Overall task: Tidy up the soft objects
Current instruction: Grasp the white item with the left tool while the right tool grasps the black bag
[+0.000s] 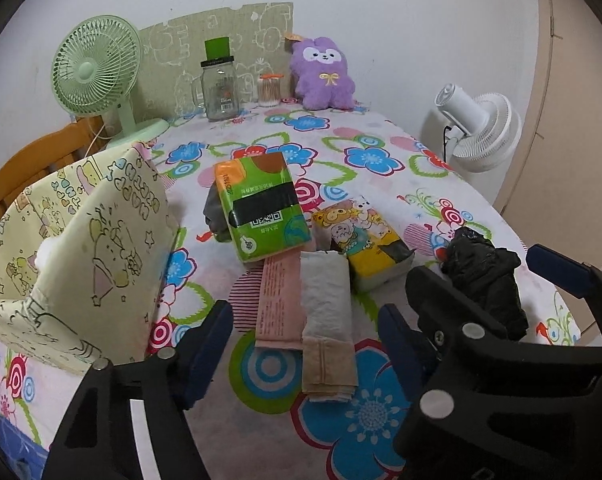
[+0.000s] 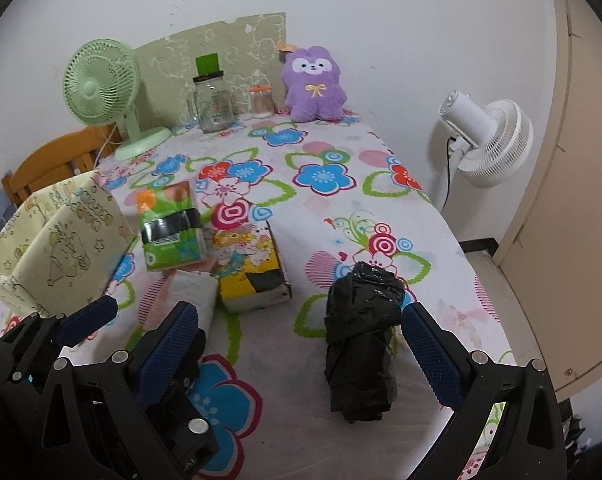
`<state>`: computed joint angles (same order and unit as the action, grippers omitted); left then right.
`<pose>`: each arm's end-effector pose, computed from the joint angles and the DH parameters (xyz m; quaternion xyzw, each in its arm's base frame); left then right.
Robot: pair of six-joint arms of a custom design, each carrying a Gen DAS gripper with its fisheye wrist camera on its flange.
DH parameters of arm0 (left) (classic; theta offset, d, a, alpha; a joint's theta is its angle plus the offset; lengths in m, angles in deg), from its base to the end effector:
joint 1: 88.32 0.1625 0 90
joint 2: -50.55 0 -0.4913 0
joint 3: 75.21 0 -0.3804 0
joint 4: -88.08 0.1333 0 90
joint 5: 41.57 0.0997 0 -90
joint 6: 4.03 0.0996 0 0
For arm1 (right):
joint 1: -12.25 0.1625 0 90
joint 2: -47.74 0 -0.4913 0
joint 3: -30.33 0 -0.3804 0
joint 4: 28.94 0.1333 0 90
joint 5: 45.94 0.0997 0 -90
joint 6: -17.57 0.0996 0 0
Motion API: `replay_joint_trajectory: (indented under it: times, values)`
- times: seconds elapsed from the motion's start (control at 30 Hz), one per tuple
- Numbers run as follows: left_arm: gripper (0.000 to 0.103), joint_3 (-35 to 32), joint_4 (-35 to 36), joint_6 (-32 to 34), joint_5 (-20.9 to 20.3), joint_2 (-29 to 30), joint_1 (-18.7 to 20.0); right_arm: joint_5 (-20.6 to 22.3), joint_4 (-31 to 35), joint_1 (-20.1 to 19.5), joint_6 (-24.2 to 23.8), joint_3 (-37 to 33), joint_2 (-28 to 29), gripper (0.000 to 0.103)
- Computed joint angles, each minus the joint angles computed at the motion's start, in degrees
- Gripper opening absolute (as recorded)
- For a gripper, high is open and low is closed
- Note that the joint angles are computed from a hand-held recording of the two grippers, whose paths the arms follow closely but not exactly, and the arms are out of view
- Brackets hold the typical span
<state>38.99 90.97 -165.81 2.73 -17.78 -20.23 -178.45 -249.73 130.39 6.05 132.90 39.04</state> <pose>0.0341 -0.4634 0.2280 0.1675 0.8571 -0.3361 0.3528 0.3335 -0.4837 -0.1415 0.1919 -0.8705 0.3417 0.2976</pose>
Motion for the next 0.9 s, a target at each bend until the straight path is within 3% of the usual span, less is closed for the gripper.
replay_joint_trajectory:
  times: [0.33,0.67,0.73,0.8,0.9]
  values:
    - [0.044,-1.93,1.81,0.83,-1.12,3.28,0.00,-0.07,2.07,-1.80,1.19,-0.44,0.01,0.103]
    - [0.036,-2.85,2.84,1.39,-2.49,5.59,-0.45,1.19,6.37,-4.03,4.46,-0.39,-0.73,0.087]
    - [0.035,-2.87,2.87,1.64,-2.76,5.80,-0.56,1.31,7.64,-4.35,5.64,-0.40,-0.95,0.081]
    - [0.033,-2.87,2.58,2.19,-3.00,5.97,-0.68,1.82,8.97,-4.78,7.46,-0.10,-1.34,0.066]
    - [0.031,-2.96,2.63,2.50,-3.37,6.26,-0.84,-0.10,8.15,-4.21,5.91,-0.59,-0.71,0.046]
